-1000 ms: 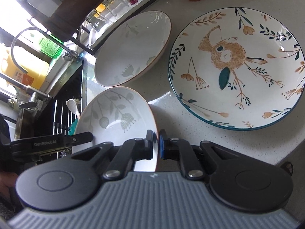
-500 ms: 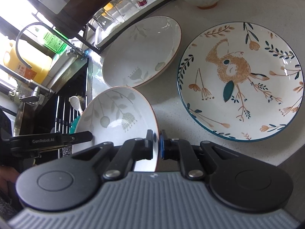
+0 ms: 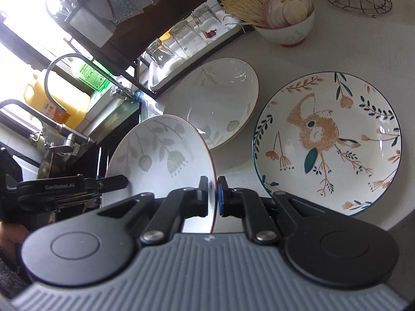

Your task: Organize plates and bowls

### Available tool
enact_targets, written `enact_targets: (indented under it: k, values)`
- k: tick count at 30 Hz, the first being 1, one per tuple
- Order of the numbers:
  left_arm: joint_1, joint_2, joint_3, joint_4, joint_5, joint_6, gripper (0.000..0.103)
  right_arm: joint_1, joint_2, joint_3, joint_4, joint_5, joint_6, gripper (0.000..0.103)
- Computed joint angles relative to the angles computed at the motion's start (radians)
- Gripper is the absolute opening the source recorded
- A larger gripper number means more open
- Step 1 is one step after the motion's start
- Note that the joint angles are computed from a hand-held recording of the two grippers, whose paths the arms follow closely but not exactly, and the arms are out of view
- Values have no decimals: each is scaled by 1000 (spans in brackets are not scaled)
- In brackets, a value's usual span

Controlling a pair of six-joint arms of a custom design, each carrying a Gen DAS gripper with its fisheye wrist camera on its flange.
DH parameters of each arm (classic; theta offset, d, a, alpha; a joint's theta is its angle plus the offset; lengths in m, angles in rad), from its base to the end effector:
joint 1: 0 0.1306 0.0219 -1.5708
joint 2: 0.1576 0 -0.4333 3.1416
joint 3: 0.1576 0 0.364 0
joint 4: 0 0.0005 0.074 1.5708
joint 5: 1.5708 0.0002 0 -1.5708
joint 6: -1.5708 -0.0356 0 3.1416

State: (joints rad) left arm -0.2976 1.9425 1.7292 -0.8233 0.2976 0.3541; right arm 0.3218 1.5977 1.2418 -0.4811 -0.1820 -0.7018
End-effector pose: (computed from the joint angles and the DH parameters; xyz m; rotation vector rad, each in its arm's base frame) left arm 0.6194 -0.2014 0.3345 0.0340 2.6663 -0.6118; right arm 0.4871 0.1687 0.3486 0.3869 2.4767 0.6708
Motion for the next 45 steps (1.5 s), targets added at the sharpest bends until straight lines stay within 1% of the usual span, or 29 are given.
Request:
enact_targets:
  k: [5, 9, 16, 19, 25, 32, 34, 36, 40, 43, 45]
  values:
    - [-20, 15, 49, 1, -5, 27, 17, -27, -11, 18, -12, 2, 57, 10]
    - [-42, 36, 93, -7, -10, 43, 17, -60, -15, 28, -30, -12, 88, 10]
    - [-83, 79, 159, -13, -14, 77, 17, -117, -29, 18, -47, -31, 150, 10]
    - [-104, 97, 185, -23, -24, 80, 17, -139, -38, 4, -51, -38, 160, 10]
    - [-146, 136, 245, -68, -44, 83, 17, -184, -54, -33, -44, -44, 157, 10]
    - [-185, 207, 340, -131, -58, 85, 17, -230, -60, -70, -45, -44, 145, 10]
    - [-192, 238, 380, -158, -50, 95, 17, -235, -50, -73, -53, -23, 163, 11]
    - [-203, 264, 419, -192, -64, 91, 17, -236, -41, -71, -62, -2, 183, 13]
    - [-218, 299, 473, -229, -78, 79, 17, -241, -40, -78, -50, 34, 223, 14]
    - [-229, 331, 526, -264, -96, 72, 17, -250, -31, -80, -53, 40, 231, 15]
    - [-233, 349, 551, -274, -98, 74, 17, -256, -23, -80, -49, 42, 236, 15]
